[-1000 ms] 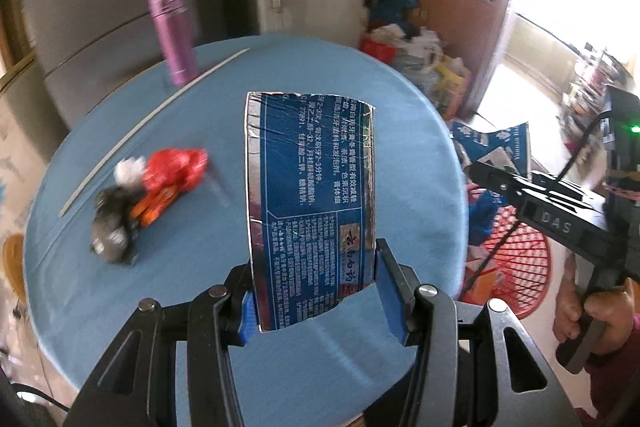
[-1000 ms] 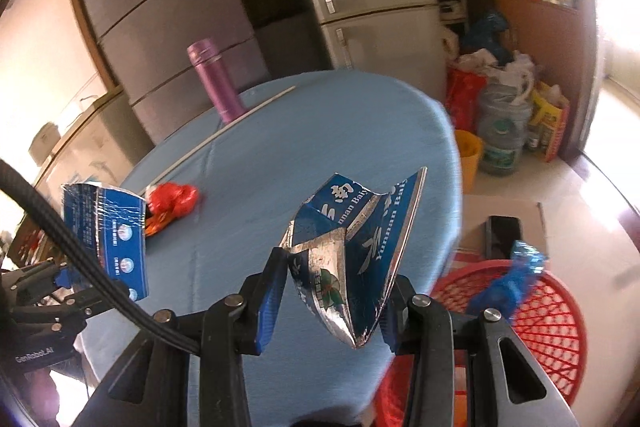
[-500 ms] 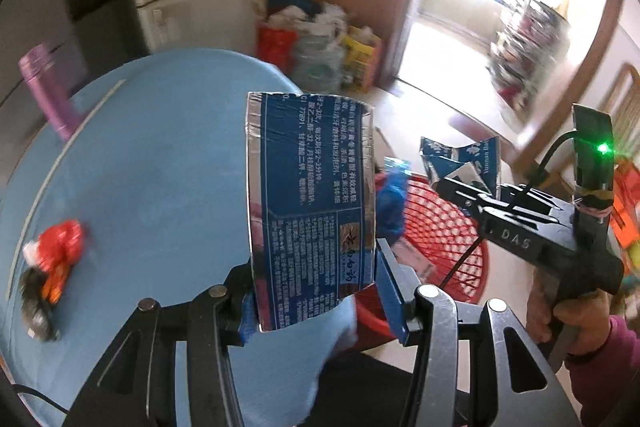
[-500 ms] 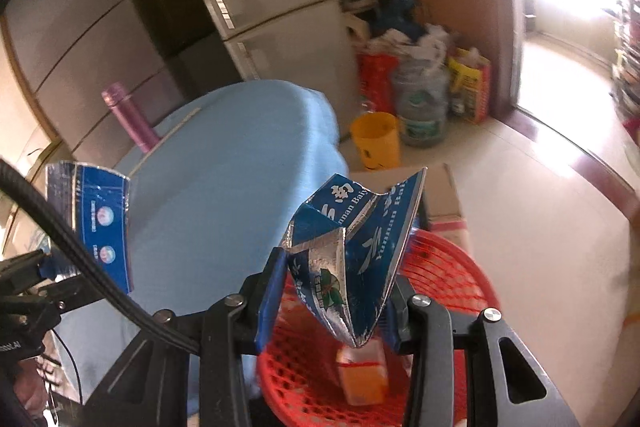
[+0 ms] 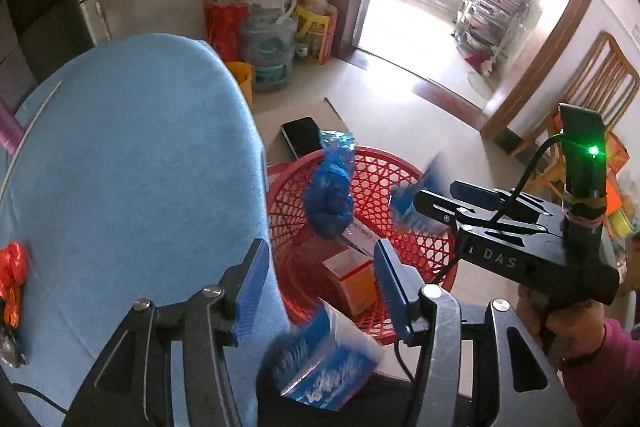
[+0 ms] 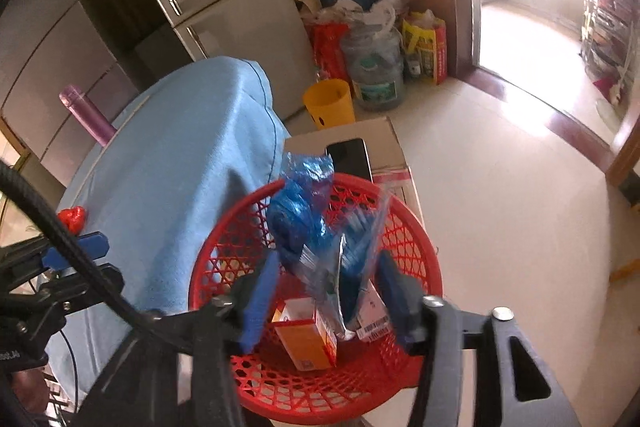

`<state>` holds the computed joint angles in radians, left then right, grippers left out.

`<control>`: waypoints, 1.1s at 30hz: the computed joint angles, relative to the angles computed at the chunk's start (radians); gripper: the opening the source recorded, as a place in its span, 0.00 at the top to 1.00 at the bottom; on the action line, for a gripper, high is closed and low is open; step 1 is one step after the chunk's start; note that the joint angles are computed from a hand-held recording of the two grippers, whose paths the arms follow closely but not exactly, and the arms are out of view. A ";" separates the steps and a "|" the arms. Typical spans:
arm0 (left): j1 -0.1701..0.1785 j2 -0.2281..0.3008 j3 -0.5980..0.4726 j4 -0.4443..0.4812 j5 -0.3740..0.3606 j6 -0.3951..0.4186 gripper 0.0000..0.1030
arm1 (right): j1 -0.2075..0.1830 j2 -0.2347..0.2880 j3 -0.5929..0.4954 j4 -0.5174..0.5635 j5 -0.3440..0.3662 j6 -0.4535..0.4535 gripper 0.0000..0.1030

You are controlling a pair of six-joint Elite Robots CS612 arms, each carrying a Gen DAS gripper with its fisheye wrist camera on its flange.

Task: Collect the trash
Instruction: 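Drop the milk carton into the red basket with the left gripper while the right drops the drink carton, then move both open grippers back over the table toward the bags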

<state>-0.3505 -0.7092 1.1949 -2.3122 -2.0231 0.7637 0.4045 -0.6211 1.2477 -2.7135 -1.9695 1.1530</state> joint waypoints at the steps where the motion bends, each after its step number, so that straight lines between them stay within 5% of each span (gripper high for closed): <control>1: 0.004 0.001 -0.004 0.000 -0.004 -0.005 0.45 | -0.001 0.001 0.000 -0.009 0.007 0.003 0.38; 20: 0.112 0.046 -0.055 -0.062 0.021 -0.236 0.41 | 0.009 0.045 -0.109 0.024 0.008 -0.046 0.38; 33: 0.128 0.041 -0.033 -0.106 0.012 -0.244 0.41 | 0.020 0.074 -0.177 0.056 0.007 -0.094 0.38</control>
